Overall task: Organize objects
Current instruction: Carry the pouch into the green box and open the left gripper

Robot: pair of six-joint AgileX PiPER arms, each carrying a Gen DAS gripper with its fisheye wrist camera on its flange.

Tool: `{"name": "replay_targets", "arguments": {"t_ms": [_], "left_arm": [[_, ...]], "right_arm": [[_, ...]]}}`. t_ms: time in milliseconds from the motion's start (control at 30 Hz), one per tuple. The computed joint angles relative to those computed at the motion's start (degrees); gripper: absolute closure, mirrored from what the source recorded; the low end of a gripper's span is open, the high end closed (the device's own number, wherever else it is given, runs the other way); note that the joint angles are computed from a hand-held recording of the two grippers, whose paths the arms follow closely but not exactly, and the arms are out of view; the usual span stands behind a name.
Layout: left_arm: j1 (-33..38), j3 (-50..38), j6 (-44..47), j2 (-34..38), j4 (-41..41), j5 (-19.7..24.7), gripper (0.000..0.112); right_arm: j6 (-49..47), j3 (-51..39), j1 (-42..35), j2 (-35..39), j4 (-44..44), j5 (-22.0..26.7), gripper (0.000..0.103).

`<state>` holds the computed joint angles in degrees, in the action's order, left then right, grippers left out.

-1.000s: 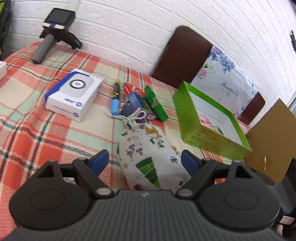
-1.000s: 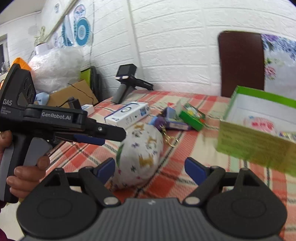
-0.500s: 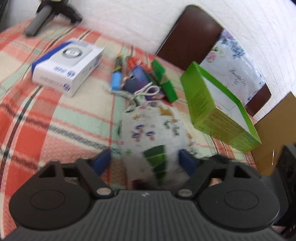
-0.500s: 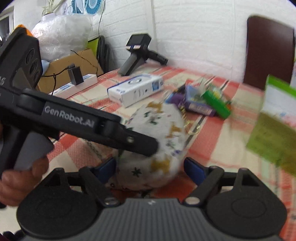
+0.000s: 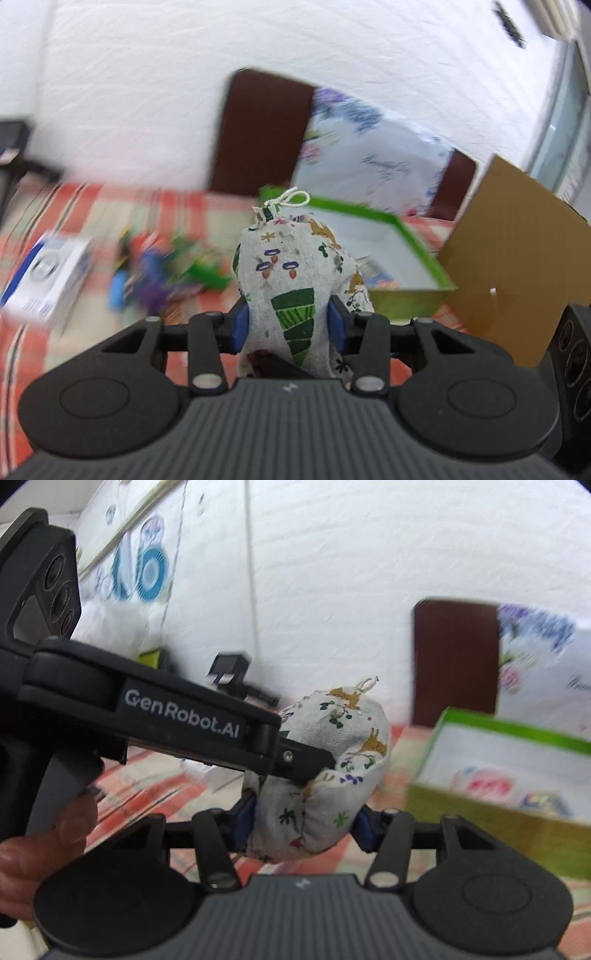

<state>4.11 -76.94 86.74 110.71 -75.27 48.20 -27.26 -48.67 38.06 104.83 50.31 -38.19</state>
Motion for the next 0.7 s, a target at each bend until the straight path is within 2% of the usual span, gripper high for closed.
{"name": "replay_targets", "arguments": {"t_ms": [133, 367, 467, 600, 700], "left_arm": [[-7.26, -4.57, -1.37, 2.08, 0.33, -2.69, 0.067], [-20.21, -16.63, -10.33, 8.92, 6.88, -9.28, 0.066], [-24.93, -24.20, -16.51, 13.39, 12.50, -11.46, 0.066], [-29.39, -38.10, -28.35, 21.60, 23.65, -11.28, 0.066], [-31.88, -49.84, -38.43, 28.36, 33.31, -8.99, 0.066]], "right_arm": [[3.11, 3.70, -4.64, -2.16, -1.86, -3.58, 0.052], [12.39, 9.16, -20.11, -4.17, -15.15, -3.54, 0.052], [17.27, 8.56, -27.78, -2.36, -22.18, -3.07, 0.052], [22.79, 4.56, -35.91, 2.53, -29.23, -1.79, 0.051], [20.69, 1.59, -37.78, 5.50, -26.90, -0.34, 0.051]]}}
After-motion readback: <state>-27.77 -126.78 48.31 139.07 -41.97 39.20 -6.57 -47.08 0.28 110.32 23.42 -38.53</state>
